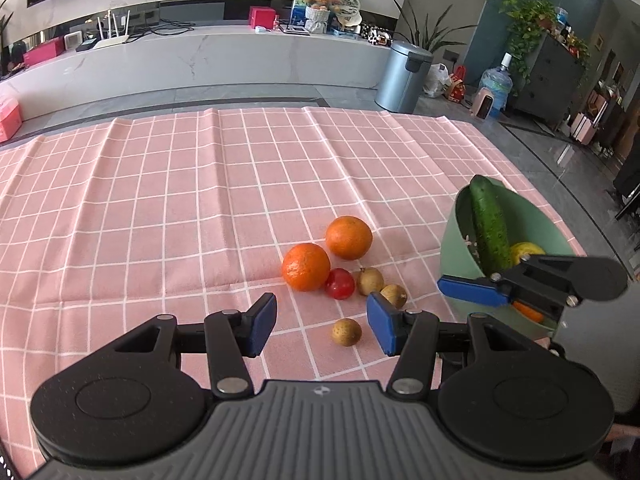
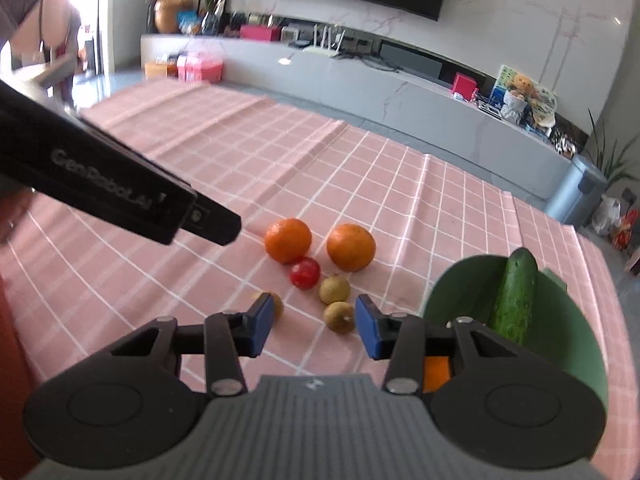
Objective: Organize fruits
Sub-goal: 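Grasp an orange with the left tool while the right tool grasps a small brown fruit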
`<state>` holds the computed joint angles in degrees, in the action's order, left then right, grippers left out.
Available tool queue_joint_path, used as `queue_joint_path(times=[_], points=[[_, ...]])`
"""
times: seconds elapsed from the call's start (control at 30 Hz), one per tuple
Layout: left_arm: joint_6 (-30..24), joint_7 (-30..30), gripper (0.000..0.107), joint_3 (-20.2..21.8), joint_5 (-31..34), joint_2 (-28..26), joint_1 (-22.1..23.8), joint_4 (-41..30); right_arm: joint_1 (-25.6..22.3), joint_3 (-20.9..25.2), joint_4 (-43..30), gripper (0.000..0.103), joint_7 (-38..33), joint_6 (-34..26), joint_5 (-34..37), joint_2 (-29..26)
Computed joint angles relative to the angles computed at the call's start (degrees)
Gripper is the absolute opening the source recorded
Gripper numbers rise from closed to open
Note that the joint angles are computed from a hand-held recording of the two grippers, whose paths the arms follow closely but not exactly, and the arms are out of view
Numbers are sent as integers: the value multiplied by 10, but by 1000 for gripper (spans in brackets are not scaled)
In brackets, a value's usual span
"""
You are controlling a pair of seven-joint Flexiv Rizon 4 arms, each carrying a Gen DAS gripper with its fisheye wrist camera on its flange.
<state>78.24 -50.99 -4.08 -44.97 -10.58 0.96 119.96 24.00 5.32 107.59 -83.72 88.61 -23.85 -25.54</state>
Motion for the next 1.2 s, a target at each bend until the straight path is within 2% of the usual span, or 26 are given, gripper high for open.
queue_joint_path(times=[0.13,0.23,0.47,0.63,0.73,0.9,1.0,1.2], points=[[12,47,62,-18,-36,-20,9,-8,-11,12,-37,34,-41,-45,-14,-26],[21,70,62,-26,-42,-38,15,-18,-5,4,-53,34,-70,-61,-31,-39],[7,74,62,-32,-7,-80,31,-51,-10,21,-88,29,-138,-112,-28,-61],[1,95,62,-64,-48,-96,56,-63,4,4,-93,30,-160,-124,-41,-65],[-2,94,62,-67,-63,-105,57,-73,10,-3,-93,30,-175,-130,-54,-65],[-17,60,62,-54,-46,-119,53,-89,7,2,-90,29,-213,-145,-65,-63],[-21,50,60,-55,-41,-124,55,-94,3,10,-95,23,-235,-159,-58,-63],[-27,60,47,-69,-56,-126,64,-95,6,8,-100,20,-247,-168,-50,-63]])
